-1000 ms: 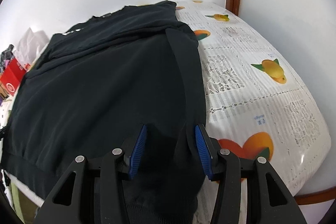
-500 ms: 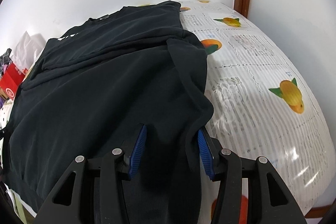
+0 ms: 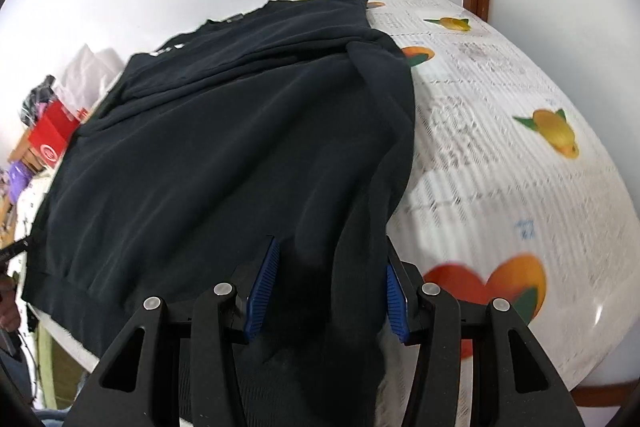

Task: Fold small clothes
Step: 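Grasp the hem with both grippers and fold it up toward the collar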

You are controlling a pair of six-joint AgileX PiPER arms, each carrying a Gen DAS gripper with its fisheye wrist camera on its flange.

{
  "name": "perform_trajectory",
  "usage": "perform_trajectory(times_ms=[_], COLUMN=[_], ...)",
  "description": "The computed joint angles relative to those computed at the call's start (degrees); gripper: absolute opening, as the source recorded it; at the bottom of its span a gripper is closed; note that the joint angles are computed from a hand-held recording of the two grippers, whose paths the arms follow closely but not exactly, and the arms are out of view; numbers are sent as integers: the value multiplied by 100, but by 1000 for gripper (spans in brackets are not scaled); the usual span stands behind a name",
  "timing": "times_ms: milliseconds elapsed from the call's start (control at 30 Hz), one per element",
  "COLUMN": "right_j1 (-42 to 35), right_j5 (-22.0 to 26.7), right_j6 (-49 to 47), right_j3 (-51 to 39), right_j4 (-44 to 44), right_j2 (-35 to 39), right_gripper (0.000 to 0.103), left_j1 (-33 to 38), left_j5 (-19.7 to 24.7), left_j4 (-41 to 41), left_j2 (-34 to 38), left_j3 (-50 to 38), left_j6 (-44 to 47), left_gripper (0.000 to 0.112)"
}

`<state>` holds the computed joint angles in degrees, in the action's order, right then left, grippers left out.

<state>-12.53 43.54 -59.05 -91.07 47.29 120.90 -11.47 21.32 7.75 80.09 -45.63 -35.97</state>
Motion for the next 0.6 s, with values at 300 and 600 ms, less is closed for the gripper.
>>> perform_trajectory(times_ms=[300,600], right_j1=[-307,-794], right_j5=[200,730], right_j6=[-556,-1682], right_j3=[380,889], right_j4=[894,2129], right_j2=[-227,-847], right_gripper=[14,14], left_j1=[408,39], left_j5=[-135,82], left_j4=[-990,497], left_j2=[-532,-1095], left_j3=[264,-58], left_j6=[728,-330], left_gripper=[7,7])
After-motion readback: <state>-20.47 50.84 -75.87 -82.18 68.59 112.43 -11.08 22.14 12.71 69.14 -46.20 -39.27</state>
